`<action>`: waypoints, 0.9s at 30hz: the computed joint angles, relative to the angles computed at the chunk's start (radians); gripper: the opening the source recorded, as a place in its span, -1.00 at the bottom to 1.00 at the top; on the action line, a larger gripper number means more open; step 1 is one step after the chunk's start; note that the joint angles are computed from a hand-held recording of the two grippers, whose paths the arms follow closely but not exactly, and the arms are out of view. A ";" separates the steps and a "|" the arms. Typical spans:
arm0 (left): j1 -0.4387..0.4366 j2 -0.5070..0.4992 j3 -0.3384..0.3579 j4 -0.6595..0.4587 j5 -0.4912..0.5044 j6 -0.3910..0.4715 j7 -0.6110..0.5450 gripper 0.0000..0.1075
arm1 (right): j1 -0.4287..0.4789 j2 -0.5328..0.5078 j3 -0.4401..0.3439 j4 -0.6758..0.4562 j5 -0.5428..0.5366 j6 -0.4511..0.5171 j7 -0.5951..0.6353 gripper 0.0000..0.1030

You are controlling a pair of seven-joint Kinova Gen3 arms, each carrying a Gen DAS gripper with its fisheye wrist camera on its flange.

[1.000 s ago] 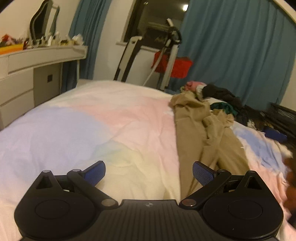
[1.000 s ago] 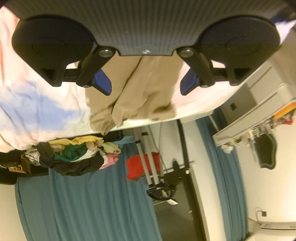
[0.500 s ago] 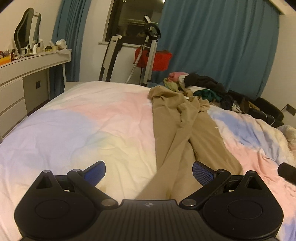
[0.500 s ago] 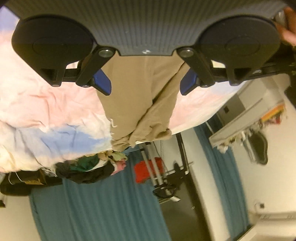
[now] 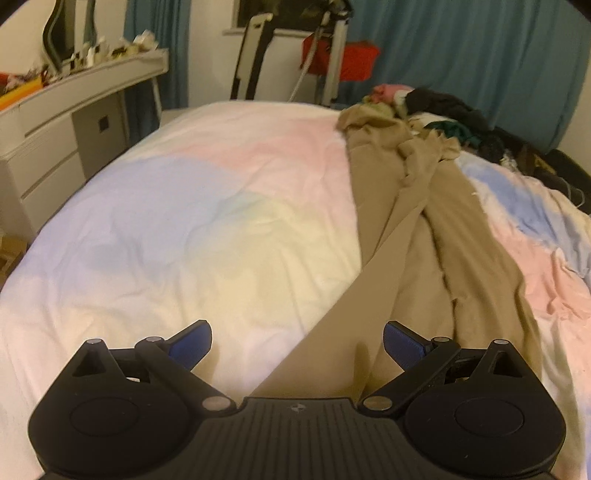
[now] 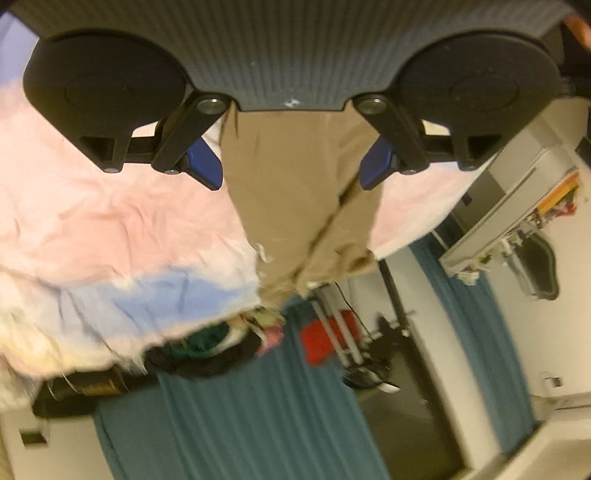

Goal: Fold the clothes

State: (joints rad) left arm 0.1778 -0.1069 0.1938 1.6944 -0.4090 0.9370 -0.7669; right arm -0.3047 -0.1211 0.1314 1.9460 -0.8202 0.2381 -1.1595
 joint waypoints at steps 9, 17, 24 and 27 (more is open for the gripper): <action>-0.041 0.002 -0.068 -0.003 0.199 0.044 -0.051 0.78 | 0.044 0.005 0.004 -0.007 -0.081 0.077 0.036 0.61; -0.075 0.015 -0.086 -0.014 0.263 0.095 -0.030 0.47 | 0.113 0.026 -0.058 -0.037 0.044 0.126 -0.096 0.61; -0.075 -0.003 -0.098 0.002 0.312 0.093 -0.058 -0.65 | 0.137 0.037 -0.070 -0.046 0.029 0.154 -0.099 0.61; -0.061 -0.027 -0.058 0.009 0.269 0.079 -0.079 -0.96 | 0.144 0.037 -0.075 -0.048 0.033 0.163 -0.105 0.61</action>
